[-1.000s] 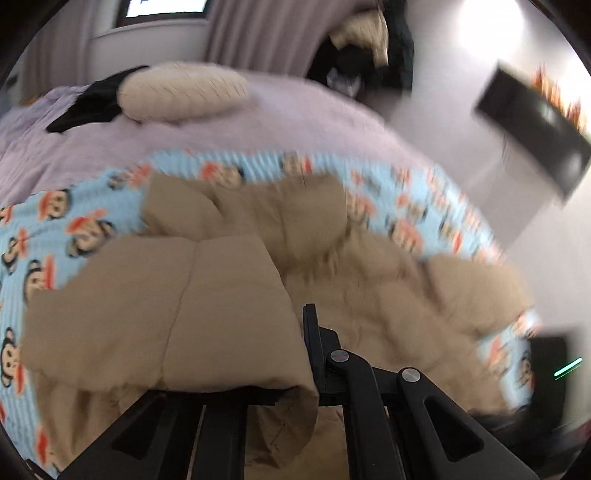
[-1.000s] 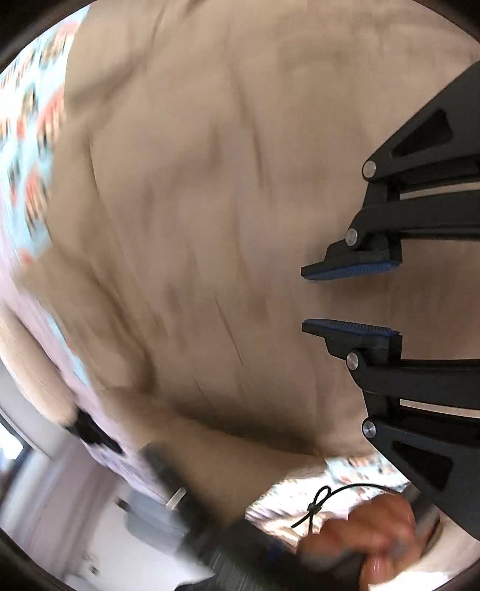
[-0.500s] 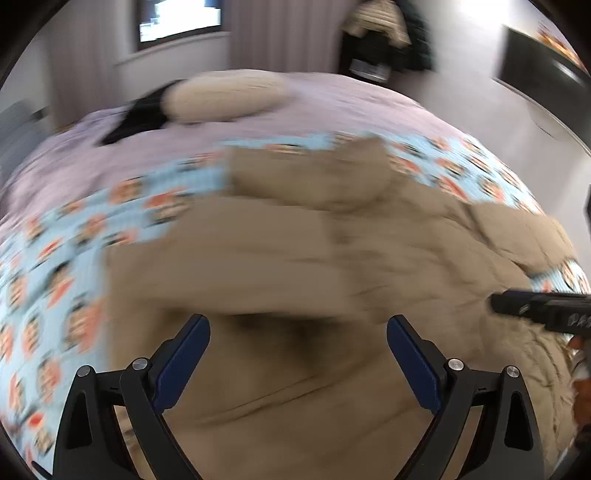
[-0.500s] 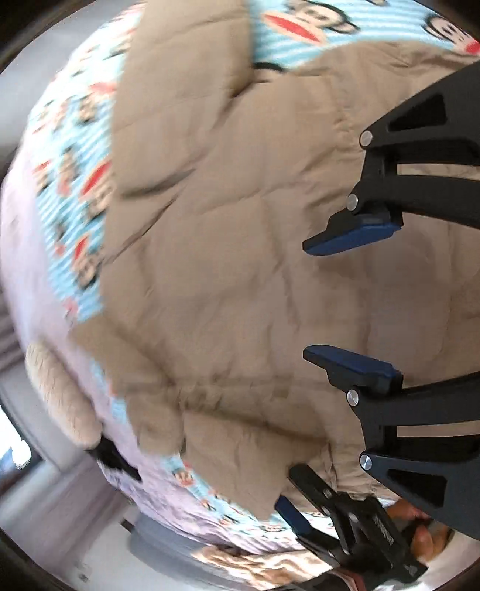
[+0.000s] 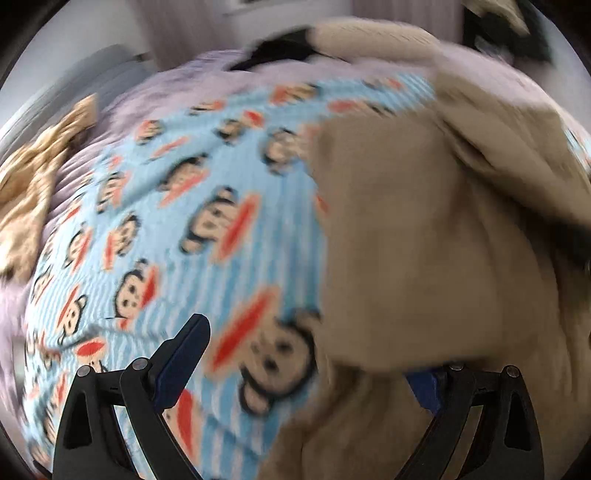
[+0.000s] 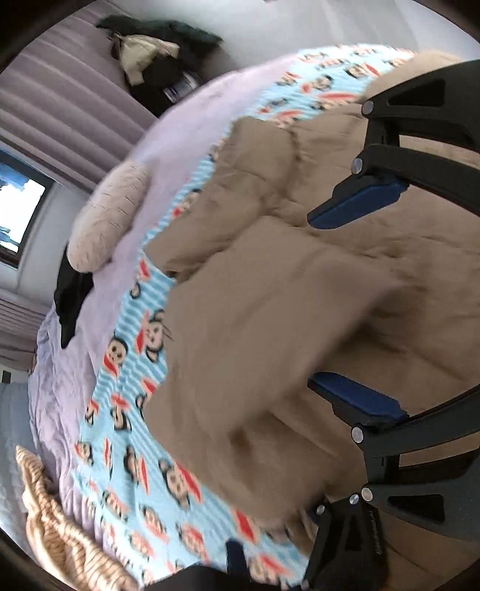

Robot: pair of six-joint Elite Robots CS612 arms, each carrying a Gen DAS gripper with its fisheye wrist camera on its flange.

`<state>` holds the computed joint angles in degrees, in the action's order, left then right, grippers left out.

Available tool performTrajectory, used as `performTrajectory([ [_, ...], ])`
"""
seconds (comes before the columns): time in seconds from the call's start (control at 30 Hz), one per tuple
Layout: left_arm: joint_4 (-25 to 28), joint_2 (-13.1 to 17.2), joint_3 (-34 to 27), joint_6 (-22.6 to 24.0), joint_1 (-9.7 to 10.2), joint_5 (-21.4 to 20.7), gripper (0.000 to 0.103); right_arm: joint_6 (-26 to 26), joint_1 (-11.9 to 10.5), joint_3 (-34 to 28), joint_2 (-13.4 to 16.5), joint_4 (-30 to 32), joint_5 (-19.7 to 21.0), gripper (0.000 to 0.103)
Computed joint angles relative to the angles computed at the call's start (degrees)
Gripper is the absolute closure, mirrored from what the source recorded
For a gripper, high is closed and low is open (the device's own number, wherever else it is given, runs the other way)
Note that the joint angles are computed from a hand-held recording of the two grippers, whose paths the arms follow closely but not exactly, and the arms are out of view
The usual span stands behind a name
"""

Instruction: Fold large clothes

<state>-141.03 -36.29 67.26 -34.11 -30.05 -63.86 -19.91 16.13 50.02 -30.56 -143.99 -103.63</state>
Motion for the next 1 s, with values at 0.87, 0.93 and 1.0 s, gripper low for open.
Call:
performTrajectory([
  [0.87, -9.2, 13.9, -21.0, -9.7, 12.53, -51.5, 0.072, 48.1, -11.1, 11.6, -6.2, 4.4, 21.2, 0.021],
  [0.93, -12.6, 12.0, -18.4, -7.3, 11.65, -47.0, 0.084, 47.4, -11.0, 11.4, -6.2, 4.8, 20.8, 0.021],
  [1.0, -16.8, 8.7, -13.8, -0.8, 10.27, -40.2, 0.087, 47.1, -10.8, 10.9, -6.0, 5.4, 19.7, 0.027],
])
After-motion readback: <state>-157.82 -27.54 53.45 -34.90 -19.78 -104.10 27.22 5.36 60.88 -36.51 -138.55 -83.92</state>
